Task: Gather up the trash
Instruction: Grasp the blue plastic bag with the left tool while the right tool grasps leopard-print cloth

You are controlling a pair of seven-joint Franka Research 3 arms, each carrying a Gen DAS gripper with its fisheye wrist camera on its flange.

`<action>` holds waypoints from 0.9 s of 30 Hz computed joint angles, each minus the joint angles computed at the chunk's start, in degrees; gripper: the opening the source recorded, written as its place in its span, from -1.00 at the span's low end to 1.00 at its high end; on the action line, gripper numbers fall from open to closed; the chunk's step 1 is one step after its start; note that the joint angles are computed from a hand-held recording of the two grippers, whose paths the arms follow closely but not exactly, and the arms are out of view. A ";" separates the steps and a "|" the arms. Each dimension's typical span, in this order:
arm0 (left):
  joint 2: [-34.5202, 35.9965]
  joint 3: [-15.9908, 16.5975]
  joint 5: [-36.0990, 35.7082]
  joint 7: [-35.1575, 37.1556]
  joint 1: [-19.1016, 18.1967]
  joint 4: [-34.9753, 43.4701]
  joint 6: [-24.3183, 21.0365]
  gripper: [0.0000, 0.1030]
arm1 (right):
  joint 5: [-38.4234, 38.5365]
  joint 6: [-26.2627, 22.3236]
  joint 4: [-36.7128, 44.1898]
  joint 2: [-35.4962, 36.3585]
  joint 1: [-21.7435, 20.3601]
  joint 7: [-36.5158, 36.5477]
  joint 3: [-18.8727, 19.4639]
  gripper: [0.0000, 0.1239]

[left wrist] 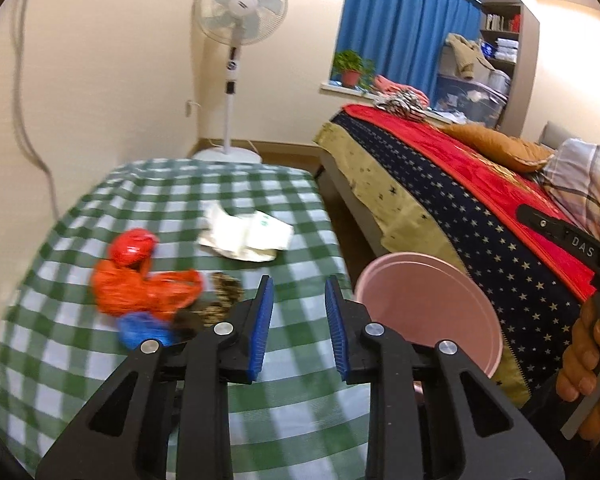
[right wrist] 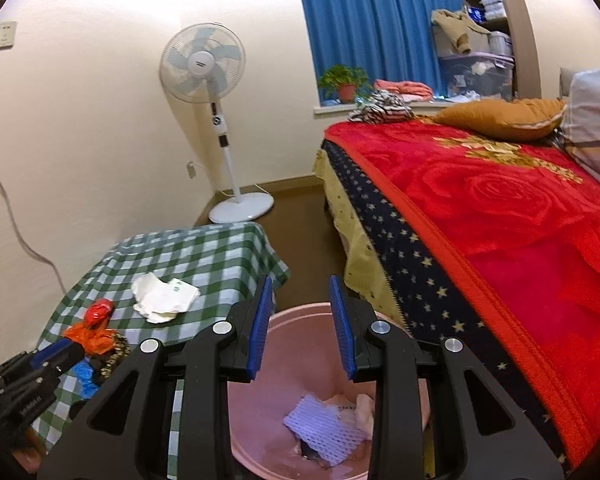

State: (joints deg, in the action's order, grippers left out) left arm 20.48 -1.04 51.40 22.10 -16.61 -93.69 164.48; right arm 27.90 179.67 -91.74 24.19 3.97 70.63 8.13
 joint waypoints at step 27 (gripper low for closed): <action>-10.59 -1.84 17.40 -27.45 9.98 -15.20 -4.00 -0.61 | 6.93 -12.54 12.38 10.55 7.30 -14.94 6.50 -0.58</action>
